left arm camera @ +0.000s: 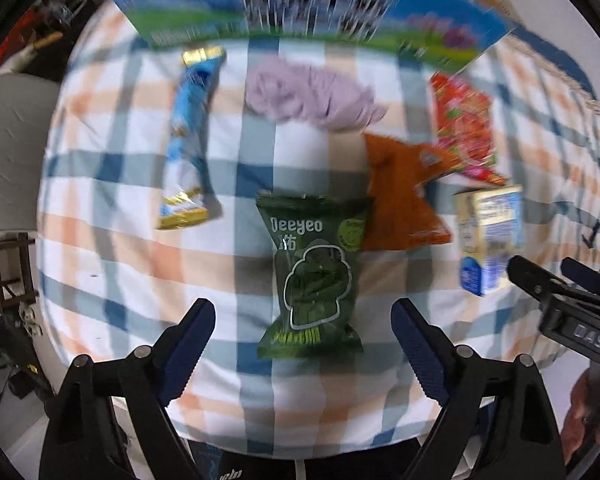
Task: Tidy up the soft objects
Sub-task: 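Grasp the green Deeyeo bag with left tool while right tool grasps the yellow milk carton, then carry both items into the box and open both tools to release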
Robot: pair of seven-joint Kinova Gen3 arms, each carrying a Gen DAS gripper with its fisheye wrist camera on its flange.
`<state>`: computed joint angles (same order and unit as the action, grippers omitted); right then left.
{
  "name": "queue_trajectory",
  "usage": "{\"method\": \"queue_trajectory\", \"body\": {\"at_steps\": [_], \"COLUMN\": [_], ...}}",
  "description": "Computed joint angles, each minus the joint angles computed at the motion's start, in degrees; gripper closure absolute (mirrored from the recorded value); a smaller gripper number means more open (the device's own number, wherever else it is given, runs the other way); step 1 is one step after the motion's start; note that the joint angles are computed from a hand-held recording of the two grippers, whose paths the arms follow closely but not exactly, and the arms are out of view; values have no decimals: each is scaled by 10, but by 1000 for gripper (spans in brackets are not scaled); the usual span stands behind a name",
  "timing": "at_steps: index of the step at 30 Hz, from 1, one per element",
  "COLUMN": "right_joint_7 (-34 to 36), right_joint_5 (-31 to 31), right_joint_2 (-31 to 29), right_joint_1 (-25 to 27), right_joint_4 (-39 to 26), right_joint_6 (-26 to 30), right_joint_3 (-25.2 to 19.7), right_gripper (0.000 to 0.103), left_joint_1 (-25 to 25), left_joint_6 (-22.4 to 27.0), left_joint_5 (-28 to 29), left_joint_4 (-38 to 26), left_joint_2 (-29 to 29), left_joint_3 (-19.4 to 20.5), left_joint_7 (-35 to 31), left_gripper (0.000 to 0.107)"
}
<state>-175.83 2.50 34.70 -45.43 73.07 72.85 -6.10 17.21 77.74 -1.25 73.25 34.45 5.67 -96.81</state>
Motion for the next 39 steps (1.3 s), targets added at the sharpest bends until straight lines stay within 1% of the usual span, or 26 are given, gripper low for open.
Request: {"method": "queue_trajectory", "body": {"at_steps": [2,3,6,7,8,9,11,12,13,14,16,17,18,19,20,21,22,23,25,28,30,32,36,39], "right_joint_7": [23,30,62,74,83,91,105,112,116,121,131,138,139,144,147,150,155,159,162,163,158,150,137,124], "right_joint_5": [-10,-16,-38,-45,-52,-56,-66,-71,-77,-81,-86,-92,-94,-98,-101,-102,-104,-108,-112,-116,-118,-113,-120,-124], "right_joint_2": [16,21,38,45,51,59,73,77,81,85,93,99,95,98,102,105,106,110,109,110,99,88,63,45], "right_joint_1": [16,19,37,44,48,51,57,61,64,67,71,71,76,80,82,83,86,89,90,89,85,84,69,63], "right_joint_4": [12,13,22,23,24,22,18,22,29,30,33,33,42,43,41,37,35,33,35,38,42,44,71,94], "right_joint_6": [-20,-24,-54,-62,-67,-68,-72,-80,-93,-98,-107,-111,-117,-122,-124,-122,-116,-117,-119,-126,-123,-118,-143,-179], "right_joint_3": [-8,-10,-16,-18,-19,-18,-18,-18,-18,-18,-16,-11,-17,-18,-18,-17,-17,-18,-17,-17,-16,-22,-18,-22], "right_gripper": [1,1,1,1,1,2,6,6,6,7,9,13,16,17,19,23,26,31,31,33,33,34,36,37], "left_joint_1": [-1,0,5,6,8,8,8,8,9,9,11,15,16,19,16,19,23,30,33,32,29,26,22,7], "left_joint_6": [-3,-6,-18,-23,-25,-28,-44,-56,-65,-73,-85,-89,-96,-93,-85,-83,-84,-85,-90,-96,-94,-79,-87,-68], "left_joint_5": [3,4,1,0,-1,-2,-1,-2,-2,-2,-4,-4,-4,-1,-2,-5,-6,-7,-7,-5,-5,-1,9,20], "left_joint_4": [3,6,22,27,31,37,53,63,75,82,94,95,105,107,98,94,100,103,116,145,145,149,192,199], "left_joint_2": [17,21,33,36,39,42,41,39,36,36,36,39,36,35,32,30,26,22,9,-18,-31,-50,-99,-134], "left_joint_3": [-1,-1,-1,-1,-1,-2,-2,-2,-2,-1,-1,0,0,-4,3,6,3,4,4,6,12,10,10,15], "left_joint_7": [4,5,7,8,9,10,12,12,13,13,16,20,22,20,24,27,28,35,41,48,52,50,59,55], "left_gripper": [19,21,25,31,34,37,37,39,45,48,55,57,58,62,63,65,67,68,71,72,73,73,73,74]}}
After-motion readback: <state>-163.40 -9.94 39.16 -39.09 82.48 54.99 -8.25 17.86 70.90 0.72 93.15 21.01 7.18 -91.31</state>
